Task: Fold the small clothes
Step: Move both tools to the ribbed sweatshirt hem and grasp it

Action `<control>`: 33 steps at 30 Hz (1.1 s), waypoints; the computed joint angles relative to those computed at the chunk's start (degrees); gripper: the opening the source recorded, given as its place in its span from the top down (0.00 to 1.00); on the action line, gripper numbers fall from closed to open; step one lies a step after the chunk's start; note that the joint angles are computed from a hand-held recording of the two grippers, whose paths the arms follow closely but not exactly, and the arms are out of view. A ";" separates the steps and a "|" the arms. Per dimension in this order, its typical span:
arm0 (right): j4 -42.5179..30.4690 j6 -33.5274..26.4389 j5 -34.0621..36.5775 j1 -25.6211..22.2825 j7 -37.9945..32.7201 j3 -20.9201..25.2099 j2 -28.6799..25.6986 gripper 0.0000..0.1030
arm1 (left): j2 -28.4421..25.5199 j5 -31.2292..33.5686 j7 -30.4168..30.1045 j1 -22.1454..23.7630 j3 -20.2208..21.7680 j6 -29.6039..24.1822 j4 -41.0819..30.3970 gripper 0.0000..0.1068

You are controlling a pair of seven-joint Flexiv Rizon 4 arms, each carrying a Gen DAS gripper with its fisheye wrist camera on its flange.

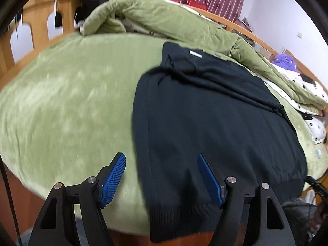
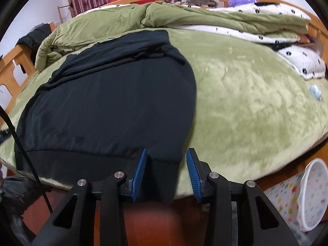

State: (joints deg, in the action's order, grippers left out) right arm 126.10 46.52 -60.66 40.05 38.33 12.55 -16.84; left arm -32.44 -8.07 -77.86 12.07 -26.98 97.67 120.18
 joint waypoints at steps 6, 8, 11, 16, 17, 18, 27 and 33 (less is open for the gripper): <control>-0.38 1.87 0.52 0.74 1.42 -0.09 -1.98 0.61 | -1.36 2.30 0.20 5.11 -4.37 1.21 3.89 0.37; -0.47 2.23 0.22 0.95 2.02 -0.46 -2.32 0.61 | -2.80 3.22 0.58 8.58 -7.95 0.27 4.64 0.38; -0.39 3.39 -0.53 0.82 3.08 -1.14 -2.88 0.60 | -4.62 3.68 1.19 10.16 -9.93 -0.60 4.79 0.39; 1.09 7.90 -5.20 -0.23 8.34 -2.87 -3.31 0.59 | -5.31 3.79 1.02 7.64 -8.16 0.01 3.37 0.41; 1.41 8.74 -6.36 -0.60 9.40 -3.13 -3.24 0.59 | -5.51 3.83 1.02 7.18 -7.76 0.08 3.06 0.41; 1.50 9.17 -7.07 -0.87 10.11 -3.22 -3.30 0.59 | -5.89 4.02 1.11 6.94 -7.58 0.53 2.86 0.41; 0.29 8.46 -8.19 -1.10 9.16 -2.91 -3.95 0.76 | -6.61 5.67 1.81 9.75 -10.15 0.19 3.12 0.62; 0.89 8.24 -10.86 -1.20 12.27 -2.90 -2.67 0.90 | -7.50 6.72 2.08 14.78 -14.99 0.71 4.27 0.88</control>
State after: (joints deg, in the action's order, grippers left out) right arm 126.99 54.77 -71.53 38.85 50.60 9.65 -19.51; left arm -39.95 -1.35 -75.77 26.85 -41.97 98.38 124.44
